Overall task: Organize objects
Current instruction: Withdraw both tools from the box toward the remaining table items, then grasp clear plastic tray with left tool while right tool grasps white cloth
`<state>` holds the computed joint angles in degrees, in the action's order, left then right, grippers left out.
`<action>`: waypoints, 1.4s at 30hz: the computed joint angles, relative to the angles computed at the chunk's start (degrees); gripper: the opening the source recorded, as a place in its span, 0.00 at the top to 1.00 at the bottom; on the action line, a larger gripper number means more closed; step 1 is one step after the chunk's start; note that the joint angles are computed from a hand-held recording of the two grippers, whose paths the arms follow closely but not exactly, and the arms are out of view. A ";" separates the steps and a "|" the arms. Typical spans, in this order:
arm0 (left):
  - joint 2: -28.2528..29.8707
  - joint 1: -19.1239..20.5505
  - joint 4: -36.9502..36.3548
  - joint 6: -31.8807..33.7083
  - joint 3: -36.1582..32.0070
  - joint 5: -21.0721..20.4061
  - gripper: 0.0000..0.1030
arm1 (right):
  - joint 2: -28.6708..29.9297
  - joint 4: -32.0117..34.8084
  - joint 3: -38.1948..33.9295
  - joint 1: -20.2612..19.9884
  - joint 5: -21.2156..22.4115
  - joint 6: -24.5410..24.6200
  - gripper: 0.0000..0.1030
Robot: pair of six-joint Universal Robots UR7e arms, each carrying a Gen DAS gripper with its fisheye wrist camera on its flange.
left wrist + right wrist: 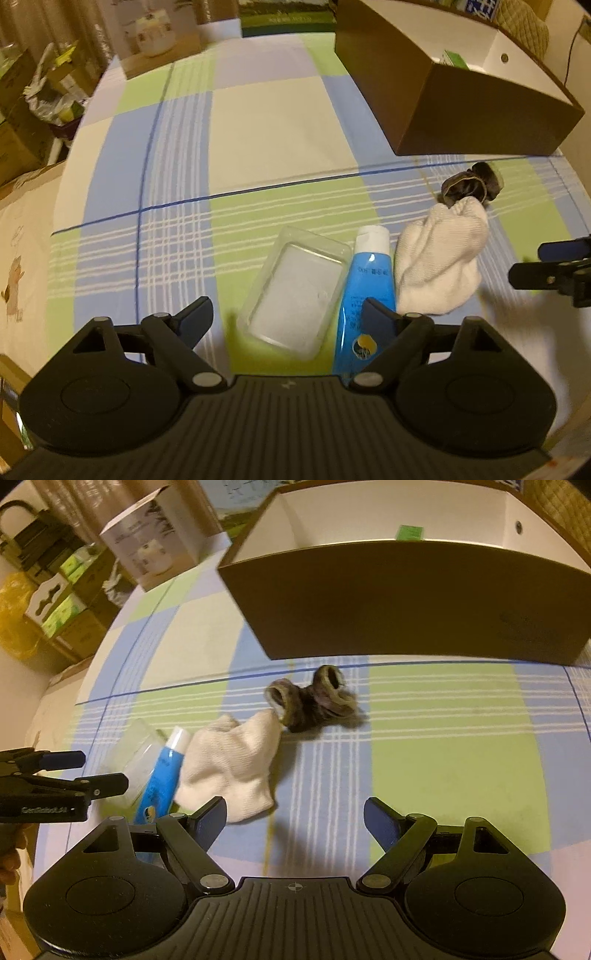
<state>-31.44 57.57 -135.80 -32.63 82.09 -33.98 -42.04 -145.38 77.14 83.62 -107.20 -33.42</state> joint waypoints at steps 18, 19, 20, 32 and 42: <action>-0.03 2.90 -2.55 -0.82 -0.55 -1.51 0.49 | 3.39 1.72 -3.11 1.17 1.38 -0.42 0.23; -0.50 2.94 -1.96 -2.72 -0.09 -1.08 0.49 | 3.86 1.73 -3.46 1.38 1.36 -0.77 0.23; -0.94 3.01 -1.44 -4.29 0.30 -0.74 0.49 | 4.30 1.77 -3.78 1.52 1.32 -0.87 0.23; -3.07 3.29 2.12 -13.33 1.86 0.06 0.49 | 8.40 1.67 -6.52 2.18 0.80 -1.46 0.51; -2.27 3.38 4.81 -15.21 0.46 -0.35 0.50 | 7.55 -1.10 -4.05 2.43 0.43 -8.57 0.68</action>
<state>-33.71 60.94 -130.99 -47.84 82.54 -34.33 -34.49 -146.47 73.10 86.05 -106.77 -41.99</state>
